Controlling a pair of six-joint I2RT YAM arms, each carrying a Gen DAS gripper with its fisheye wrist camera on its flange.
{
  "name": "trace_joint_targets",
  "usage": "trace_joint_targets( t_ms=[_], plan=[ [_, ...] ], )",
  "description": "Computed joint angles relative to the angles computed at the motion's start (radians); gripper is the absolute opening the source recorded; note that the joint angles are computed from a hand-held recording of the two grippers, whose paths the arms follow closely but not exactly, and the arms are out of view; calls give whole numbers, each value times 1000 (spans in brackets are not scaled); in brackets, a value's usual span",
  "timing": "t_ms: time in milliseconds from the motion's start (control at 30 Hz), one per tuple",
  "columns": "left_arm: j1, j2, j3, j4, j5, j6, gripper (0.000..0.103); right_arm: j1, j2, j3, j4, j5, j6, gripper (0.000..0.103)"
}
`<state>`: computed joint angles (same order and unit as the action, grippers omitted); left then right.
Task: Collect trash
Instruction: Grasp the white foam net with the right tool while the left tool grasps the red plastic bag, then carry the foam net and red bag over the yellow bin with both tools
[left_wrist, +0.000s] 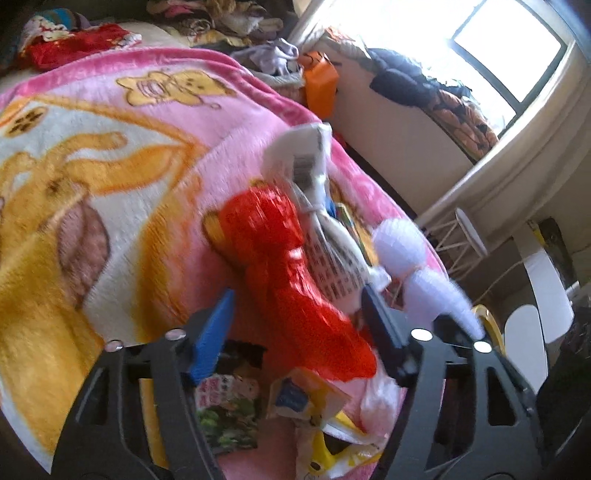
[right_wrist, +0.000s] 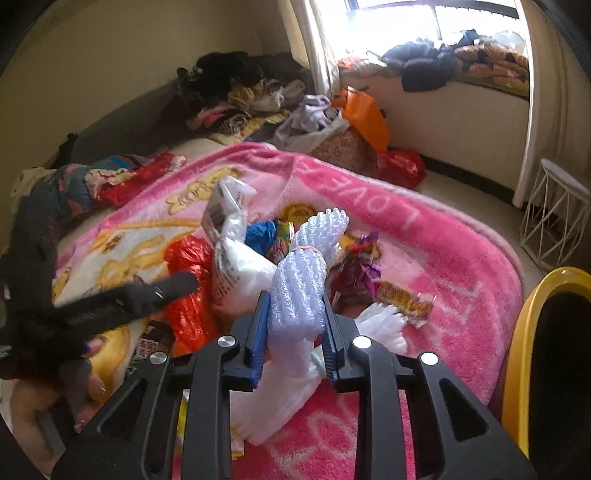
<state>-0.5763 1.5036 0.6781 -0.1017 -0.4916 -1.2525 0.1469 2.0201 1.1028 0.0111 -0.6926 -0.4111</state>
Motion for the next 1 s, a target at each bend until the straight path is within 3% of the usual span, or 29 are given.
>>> trace_joint_targets(
  t_ms=[133, 200, 433, 1000],
  plan=[
    [-10, 12, 4, -1, -6, -12, 17, -40, -25, -21, 24, -61, -14, 25],
    [-29, -1, 0, -10, -40, -35, 10, -58, -32, -28, 37, -83, -13, 25],
    [-129, -70, 33, -98, -214, -60, 6, -110, -60, -61, 73, -140, -17, 25],
    [-236, -57, 181, -174, -318, 47, 6, -201, -164, -200, 241, -186, -18, 25]
  ],
)
